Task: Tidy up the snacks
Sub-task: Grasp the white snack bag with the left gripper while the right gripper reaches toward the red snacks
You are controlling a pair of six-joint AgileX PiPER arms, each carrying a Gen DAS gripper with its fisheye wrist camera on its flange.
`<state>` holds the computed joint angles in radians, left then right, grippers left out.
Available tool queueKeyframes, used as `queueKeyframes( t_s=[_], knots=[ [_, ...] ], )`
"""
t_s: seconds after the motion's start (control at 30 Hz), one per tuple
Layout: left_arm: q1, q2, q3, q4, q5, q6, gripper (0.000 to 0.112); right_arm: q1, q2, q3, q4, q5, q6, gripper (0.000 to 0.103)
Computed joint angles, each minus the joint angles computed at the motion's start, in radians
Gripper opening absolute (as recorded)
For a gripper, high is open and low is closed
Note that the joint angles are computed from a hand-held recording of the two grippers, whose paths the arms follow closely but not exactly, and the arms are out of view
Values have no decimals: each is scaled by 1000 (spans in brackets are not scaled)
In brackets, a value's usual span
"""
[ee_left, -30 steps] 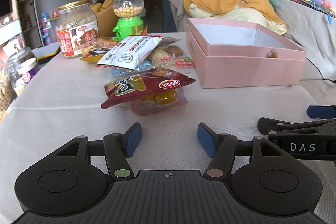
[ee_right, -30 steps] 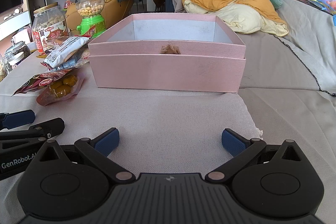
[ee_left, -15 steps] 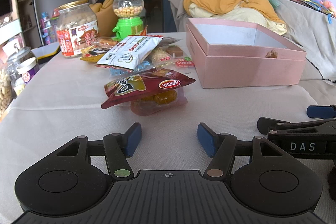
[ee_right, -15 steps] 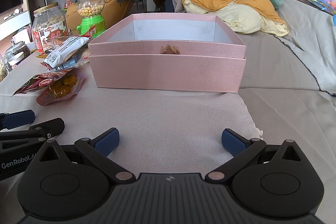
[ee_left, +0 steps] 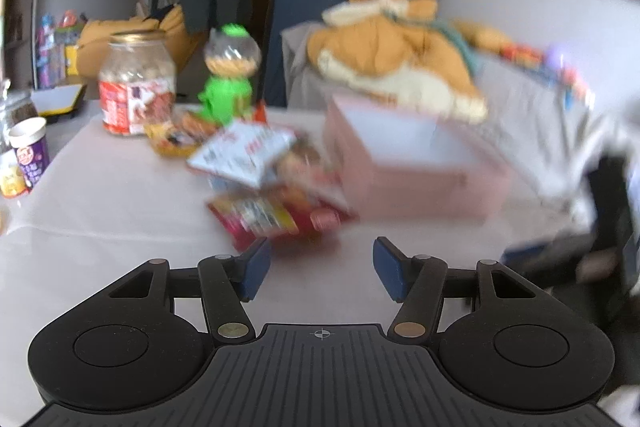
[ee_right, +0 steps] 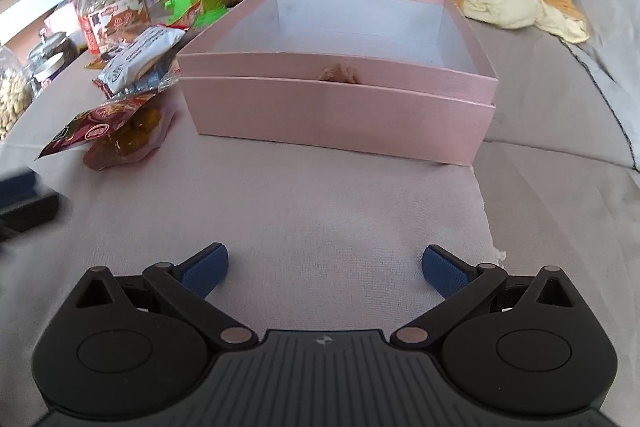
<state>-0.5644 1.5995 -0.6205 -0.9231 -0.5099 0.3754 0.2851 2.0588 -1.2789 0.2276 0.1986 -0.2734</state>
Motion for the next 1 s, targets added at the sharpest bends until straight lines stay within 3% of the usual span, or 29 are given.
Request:
queueKeyframes(
  t_s=[0.13,0.2,0.27,0.33,0.43,0.5,0.53,0.57,0.6,0.67,0.77,0.87,1.0],
  knots=[
    [182,-29,-54,90,136,-110,62,22,32,-63,-21,27,23,103],
    [266,-27,-63,184,183,-248,62,35,57,-130,84,86,-69,103],
    [313,-40,-39,264,186,-353,62,50,78,-188,248,130,-221,103],
    [334,-58,0,260,164,-366,62,79,115,-266,300,173,-270,103],
    [365,-90,56,327,146,-436,62,137,233,-492,226,309,-148,103],
    [385,-106,85,379,135,-485,62,194,319,-650,96,365,6,102],
    [399,-113,92,416,132,-512,62,231,358,-716,-4,373,88,100],
    [408,-124,107,444,123,-529,62,261,377,-742,-81,364,131,92],
    [418,-132,113,476,114,-540,62,281,375,-731,-117,341,134,80],
    [429,-125,108,532,89,-547,62,298,327,-642,-71,293,41,71],
    [457,-56,29,719,77,-587,62,276,249,-499,97,258,-162,69],
    [484,54,-151,1019,170,-709,62,257,176,-358,109,182,-220,69],
    [456,238,-449,1377,362,-846,63,208,88,-188,120,65,-284,70]
  ],
)
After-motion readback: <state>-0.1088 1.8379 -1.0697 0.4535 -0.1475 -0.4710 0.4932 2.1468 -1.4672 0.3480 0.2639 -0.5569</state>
